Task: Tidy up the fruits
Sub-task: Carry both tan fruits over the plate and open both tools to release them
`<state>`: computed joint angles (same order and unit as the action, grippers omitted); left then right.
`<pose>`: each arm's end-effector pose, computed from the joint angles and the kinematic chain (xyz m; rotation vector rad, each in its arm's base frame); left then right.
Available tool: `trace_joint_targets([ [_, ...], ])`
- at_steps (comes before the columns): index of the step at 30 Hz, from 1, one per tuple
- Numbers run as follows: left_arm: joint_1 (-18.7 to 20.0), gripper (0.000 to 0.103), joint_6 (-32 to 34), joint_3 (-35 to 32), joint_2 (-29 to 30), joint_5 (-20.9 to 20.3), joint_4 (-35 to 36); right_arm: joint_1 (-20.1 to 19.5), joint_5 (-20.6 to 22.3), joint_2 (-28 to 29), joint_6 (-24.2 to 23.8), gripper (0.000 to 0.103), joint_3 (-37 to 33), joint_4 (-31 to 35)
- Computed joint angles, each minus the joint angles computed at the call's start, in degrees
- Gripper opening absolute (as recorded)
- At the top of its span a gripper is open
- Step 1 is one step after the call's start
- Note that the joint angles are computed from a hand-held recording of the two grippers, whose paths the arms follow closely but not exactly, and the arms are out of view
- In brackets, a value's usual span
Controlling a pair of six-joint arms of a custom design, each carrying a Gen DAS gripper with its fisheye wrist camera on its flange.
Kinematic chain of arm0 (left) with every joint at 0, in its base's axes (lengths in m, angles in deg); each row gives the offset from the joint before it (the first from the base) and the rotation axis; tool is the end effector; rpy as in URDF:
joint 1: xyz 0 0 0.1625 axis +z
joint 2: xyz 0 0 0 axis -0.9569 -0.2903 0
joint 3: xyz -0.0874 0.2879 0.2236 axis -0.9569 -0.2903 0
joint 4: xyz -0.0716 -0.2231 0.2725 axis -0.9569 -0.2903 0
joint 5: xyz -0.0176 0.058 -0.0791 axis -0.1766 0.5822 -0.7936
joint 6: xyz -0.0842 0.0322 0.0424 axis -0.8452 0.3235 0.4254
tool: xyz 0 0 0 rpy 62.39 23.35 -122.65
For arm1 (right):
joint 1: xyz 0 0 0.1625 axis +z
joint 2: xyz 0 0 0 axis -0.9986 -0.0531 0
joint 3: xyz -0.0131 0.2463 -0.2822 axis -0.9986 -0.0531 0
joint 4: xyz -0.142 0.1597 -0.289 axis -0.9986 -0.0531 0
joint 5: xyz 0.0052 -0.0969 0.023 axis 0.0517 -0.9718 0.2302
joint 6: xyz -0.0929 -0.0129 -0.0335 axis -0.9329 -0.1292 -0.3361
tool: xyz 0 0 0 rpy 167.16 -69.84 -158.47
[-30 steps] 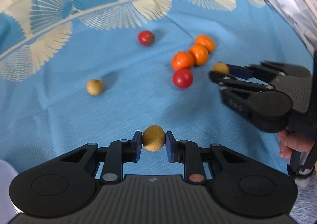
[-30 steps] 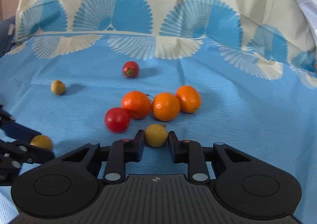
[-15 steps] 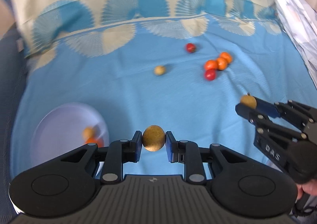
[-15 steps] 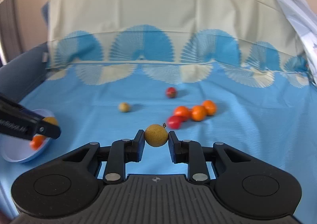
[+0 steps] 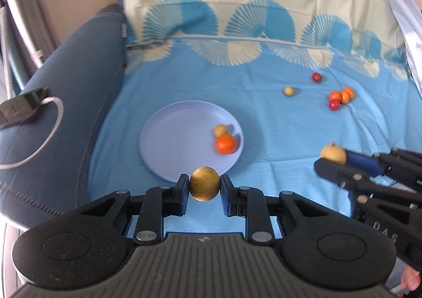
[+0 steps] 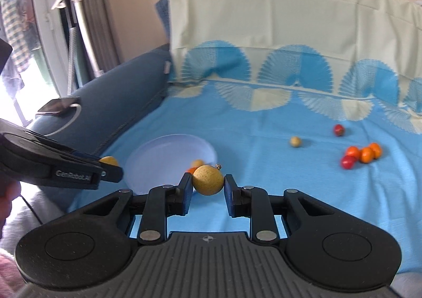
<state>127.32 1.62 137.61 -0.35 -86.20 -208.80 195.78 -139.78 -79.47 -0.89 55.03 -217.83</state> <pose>-0.2656 -0.7231 0.2882 0.6382 2.2542 -0.6593 0.3136 -0.6591 0.1777 0.5224 -2.3747 1.0942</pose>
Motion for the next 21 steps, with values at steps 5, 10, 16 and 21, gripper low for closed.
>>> trace_joint_targets([
  [5,0.17,0.028,-0.99,7.47,-5.68,-0.17,-4.19,2.6,-1.19,1.78,-0.5,0.027,-1.51,2.1],
  [10,0.78,0.028,-2.36,9.99,-8.02,-0.61,-5.28,4.26,-2.35,3.07,-2.61,0.027,-2.67,2.64],
  [16,1.45,0.028,-3.44,10.31,-8.72,-1.12,-5.58,5.2,-3.33,4.24,-4.75,0.027,-4.14,3.67],
  [21,1.71,0.028,-3.68,10.27,-8.88,-1.24,-5.82,5.5,-3.8,4.52,-5.64,0.027,-4.54,3.89],
])
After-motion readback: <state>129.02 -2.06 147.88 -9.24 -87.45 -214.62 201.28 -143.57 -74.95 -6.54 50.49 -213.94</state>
